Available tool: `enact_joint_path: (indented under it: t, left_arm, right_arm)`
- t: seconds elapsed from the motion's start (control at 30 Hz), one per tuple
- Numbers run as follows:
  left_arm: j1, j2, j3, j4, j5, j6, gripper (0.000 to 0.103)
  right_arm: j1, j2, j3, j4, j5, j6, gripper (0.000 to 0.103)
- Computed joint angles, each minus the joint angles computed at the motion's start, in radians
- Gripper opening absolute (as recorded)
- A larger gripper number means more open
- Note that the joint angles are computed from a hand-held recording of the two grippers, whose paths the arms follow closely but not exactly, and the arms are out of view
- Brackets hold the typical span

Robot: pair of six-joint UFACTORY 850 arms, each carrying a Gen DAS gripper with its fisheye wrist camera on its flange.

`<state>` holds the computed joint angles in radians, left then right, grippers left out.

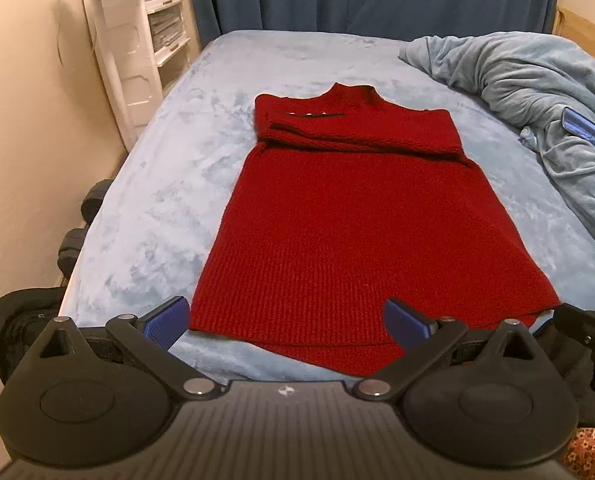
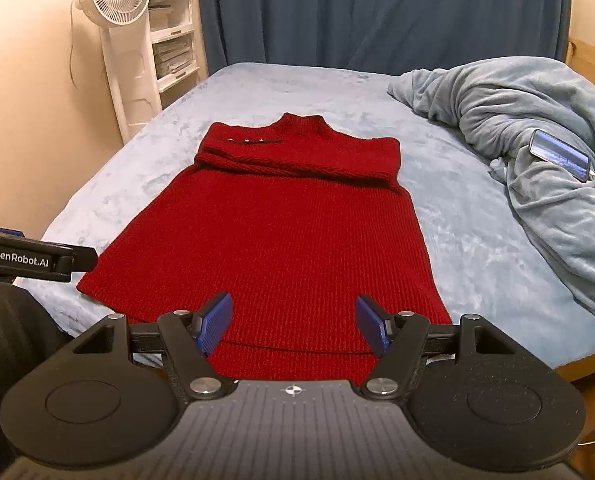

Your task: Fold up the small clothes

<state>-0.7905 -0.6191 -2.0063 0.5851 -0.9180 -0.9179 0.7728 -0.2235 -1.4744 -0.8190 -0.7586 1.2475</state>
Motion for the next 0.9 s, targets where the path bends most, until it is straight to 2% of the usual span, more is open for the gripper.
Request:
enact_joint_path:
  t: [0.67, 0.8, 0.9]
  left_arm:
    - [0.025, -0.110, -0.139, -0.053, -0.094, 0.094, 0.103]
    - [0.051, -0.158, -0.200, -0.101, -0.118, 0.141, 0.103]
    - [0.093, -0.203, -0.246, -0.111, -0.104, 0.170, 0.103]
  right_arm:
    - [-0.040, -0.034, -0.013, 0.099, 0.005, -0.055, 0.070]
    - [-0.071, -0.047, -0.008, 0.130, 0.026, -0.098, 0.073]
    - [-0.128, -0.062, -0.011, 0.192, 0.043, -0.185, 0.076]
